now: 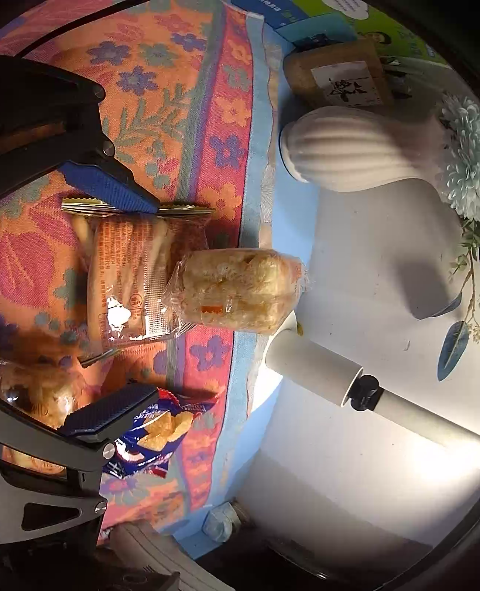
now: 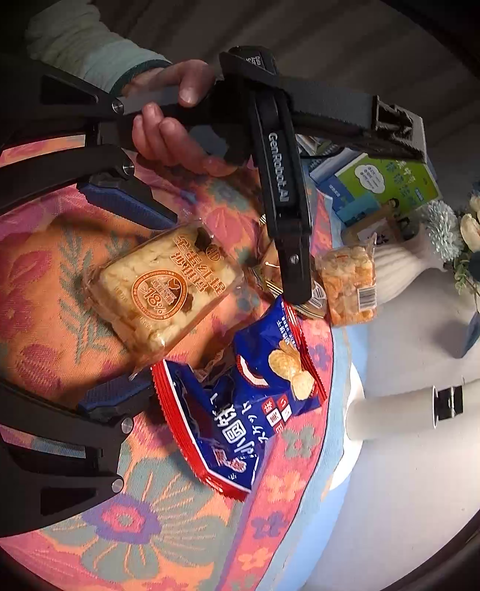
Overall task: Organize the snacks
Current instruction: 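Grasp the clear breadstick bag with the left tool while the right grasps the egg cake pack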
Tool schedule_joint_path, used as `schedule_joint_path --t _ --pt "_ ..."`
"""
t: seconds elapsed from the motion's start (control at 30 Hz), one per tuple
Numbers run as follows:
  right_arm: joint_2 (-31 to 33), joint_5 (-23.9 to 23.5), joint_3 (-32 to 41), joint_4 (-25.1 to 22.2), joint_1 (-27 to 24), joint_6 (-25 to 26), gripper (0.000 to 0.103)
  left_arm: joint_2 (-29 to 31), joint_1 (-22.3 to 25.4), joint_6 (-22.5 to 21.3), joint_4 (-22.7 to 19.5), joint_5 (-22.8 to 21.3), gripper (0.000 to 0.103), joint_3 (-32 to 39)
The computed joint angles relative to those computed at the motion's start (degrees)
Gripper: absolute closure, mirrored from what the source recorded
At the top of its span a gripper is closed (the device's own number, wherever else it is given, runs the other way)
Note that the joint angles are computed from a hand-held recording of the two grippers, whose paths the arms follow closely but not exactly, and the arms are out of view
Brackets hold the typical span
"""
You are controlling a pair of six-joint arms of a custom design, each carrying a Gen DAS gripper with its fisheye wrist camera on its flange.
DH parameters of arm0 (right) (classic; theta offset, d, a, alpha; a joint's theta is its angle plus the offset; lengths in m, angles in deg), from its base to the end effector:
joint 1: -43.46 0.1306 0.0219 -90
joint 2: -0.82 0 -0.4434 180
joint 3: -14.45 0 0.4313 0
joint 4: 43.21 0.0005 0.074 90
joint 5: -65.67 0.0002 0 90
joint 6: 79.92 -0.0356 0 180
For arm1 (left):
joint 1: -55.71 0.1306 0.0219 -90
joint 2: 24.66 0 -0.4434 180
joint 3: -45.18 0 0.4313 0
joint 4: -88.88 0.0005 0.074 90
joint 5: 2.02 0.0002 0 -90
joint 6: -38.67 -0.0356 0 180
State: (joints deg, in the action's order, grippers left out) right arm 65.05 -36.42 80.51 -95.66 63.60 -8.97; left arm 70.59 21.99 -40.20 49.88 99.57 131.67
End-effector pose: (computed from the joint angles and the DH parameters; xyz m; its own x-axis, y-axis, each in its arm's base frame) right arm 0.3066 0.1198 0.4594 -0.8366 0.0331 -0.5469 -0.1993 0.9114 0.3601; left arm 0.4630 -0.3182 0.4257 -0.7309 0.2604 -0.6309 0.5249 0.8052 -0.2757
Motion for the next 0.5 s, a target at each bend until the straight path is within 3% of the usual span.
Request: schedule_joint_path --t 0.1,0.2,0.37,0.5 --pt "0.3 2.7 0.3 -0.2 2.3 2.2 0.024 -0.1 -0.3 -0.6 0.5 -1.3 0.014 -0.5" --pt "0.5 6.5 0.5 -0.7 5.6 4.5 0.024 -0.3 -0.5 -0.1 0.7 -2.3 0.035 -0.9" --pt "1.6 14.2 1.2 -2.1 10.2 6.5 0.025 -0.8 -0.7 -0.8 1.3 -3.1 0.039 -1.4" --pt "1.8 13.3 1.1 -1.4 9.2 5.7 0.028 -1.1 -0.9 -1.4 1.6 -4.0 0.039 -1.7"
